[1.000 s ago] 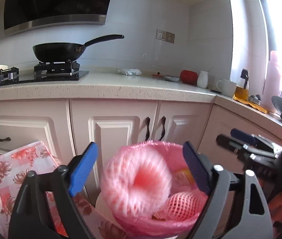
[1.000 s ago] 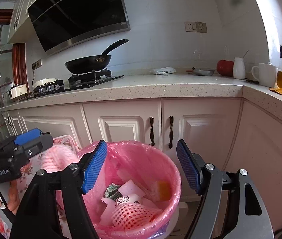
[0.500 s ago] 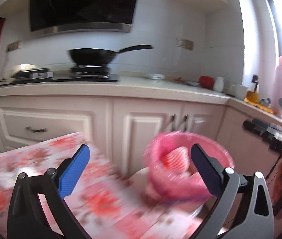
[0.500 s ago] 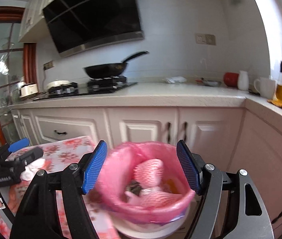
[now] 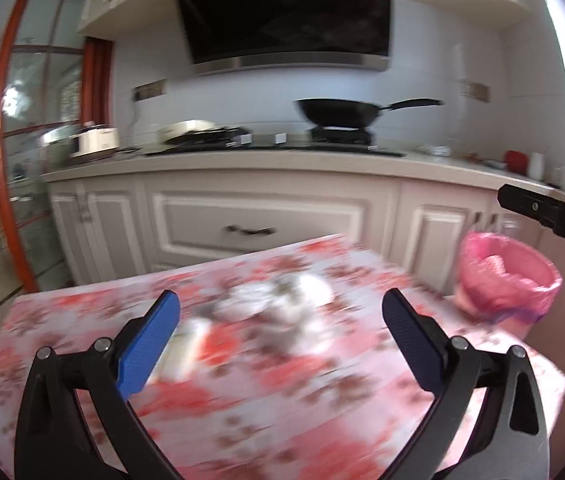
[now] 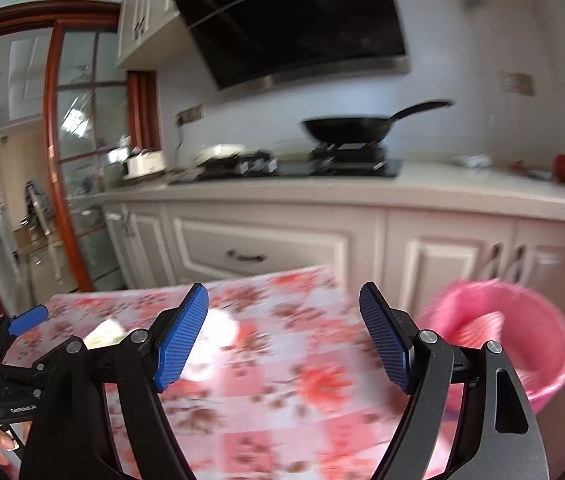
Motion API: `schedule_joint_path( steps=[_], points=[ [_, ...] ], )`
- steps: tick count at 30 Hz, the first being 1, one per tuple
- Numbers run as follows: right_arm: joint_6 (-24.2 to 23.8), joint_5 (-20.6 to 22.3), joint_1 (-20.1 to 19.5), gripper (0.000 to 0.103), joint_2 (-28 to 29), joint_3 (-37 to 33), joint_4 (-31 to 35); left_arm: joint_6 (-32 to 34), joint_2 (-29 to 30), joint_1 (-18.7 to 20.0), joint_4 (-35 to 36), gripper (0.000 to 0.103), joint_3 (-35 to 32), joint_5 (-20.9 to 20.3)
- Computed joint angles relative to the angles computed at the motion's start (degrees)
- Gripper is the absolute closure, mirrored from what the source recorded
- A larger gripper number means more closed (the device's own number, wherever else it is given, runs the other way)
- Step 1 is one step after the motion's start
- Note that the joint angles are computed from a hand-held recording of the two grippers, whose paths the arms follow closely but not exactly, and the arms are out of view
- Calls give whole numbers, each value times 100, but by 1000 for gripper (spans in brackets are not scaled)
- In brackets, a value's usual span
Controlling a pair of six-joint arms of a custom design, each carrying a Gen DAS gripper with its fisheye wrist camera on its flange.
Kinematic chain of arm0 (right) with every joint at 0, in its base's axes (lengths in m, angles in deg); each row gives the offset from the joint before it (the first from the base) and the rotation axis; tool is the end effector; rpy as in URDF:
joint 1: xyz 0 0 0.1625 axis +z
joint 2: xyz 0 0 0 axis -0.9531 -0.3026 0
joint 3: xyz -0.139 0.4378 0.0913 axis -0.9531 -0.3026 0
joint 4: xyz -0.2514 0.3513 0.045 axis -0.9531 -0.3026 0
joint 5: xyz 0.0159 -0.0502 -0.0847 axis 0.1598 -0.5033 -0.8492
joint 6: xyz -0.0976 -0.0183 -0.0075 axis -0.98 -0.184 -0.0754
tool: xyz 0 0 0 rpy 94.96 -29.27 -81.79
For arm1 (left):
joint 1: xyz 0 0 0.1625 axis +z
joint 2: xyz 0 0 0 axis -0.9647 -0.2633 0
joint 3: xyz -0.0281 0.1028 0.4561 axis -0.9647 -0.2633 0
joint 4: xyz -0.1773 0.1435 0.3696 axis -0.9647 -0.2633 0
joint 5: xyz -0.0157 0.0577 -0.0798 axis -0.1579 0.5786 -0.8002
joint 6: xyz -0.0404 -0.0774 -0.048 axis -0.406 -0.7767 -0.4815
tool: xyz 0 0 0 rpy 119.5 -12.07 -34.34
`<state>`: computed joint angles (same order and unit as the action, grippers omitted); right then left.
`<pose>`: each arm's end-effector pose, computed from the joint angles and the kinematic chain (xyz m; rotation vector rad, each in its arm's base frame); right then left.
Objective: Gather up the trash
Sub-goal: 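Move both tools back over the table toward the remaining tissues and packets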
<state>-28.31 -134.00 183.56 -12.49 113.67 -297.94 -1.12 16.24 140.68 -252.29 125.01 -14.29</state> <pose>0.2496 -0.4365 0.0144 0.4307 -2.0305 1.4847 -0.0264 -0.4788 0.2019 0.9781 2.1781 -1.2529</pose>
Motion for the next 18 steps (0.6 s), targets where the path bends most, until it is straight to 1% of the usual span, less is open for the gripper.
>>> schedule_joint_path(
  steps=[3,7,10,13,16,18],
  points=[
    [172,-46,99,29,220,-321,476,10,-347,330,201,5,-27,40],
    [439,-77,191,29,416,-622,1105,47,-582,674,232,5,-103,129],
    [506,-128,240,29,540,-791,1418,81,-613,833,162,5,-113,229],
    [582,-186,264,29,656,-920,1715,113,-558,958,41,5,-123,470],
    [622,-185,254,28,718,-980,1948,4,-621,1107,93,5,-129,493],
    [609,-209,266,27,777,-1027,2044,-71,-632,1128,88,5,-117,543]
  ],
)
